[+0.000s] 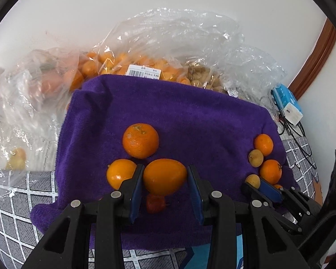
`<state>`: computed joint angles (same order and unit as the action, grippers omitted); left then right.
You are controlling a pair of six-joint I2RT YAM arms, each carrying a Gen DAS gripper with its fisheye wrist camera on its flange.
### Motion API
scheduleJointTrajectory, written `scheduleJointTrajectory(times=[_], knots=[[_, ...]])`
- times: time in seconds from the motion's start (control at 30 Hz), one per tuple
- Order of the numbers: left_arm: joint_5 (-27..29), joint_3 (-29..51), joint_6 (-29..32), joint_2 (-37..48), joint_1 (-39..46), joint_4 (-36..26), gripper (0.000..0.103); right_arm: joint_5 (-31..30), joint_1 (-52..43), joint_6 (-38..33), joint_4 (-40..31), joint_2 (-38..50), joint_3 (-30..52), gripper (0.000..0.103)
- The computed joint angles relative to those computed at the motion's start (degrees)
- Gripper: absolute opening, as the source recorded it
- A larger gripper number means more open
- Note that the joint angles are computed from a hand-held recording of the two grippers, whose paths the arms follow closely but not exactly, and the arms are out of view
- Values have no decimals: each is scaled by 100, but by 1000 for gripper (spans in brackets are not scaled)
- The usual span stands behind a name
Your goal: Organize fruits
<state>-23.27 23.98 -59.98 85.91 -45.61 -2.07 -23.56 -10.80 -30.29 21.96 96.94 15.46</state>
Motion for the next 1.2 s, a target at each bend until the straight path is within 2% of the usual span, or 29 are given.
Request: scheduleJointTrajectory(times=[0.37, 0.63, 0.73, 0.8, 0.87, 1.0, 1.1, 1.2], knots=[[249, -28, 85, 402, 227, 329, 36, 6, -10, -13, 164, 1, -92, 25], [258, -177, 6, 247, 230, 336, 36, 52, 23, -17, 222, 27, -105, 26], [135, -182, -114, 23, 113, 90, 41, -21, -64, -145, -1, -142, -92, 34], [-44, -198, -261, -264, -78, -166, 50, -126, -180, -209, -236, -485, -150, 42], [-258, -163, -450, -533, -304, -509, 51, -349, -407, -326, -683, -1087, -235, 50], [-657, -30, -979, -1088, -863, -1420, 55, -748, -969, -605, -1759, -2301, -306, 57], [-1127, 196, -1774, -1415, -1588, -2415, 58, -1055, -1481, -951, -2796, -3083, -189, 61], [-1635, 615, -3044, -1436, -2597, -3708, 62, -1525, -2241, -1578, -4062, -3616, 83, 61]])
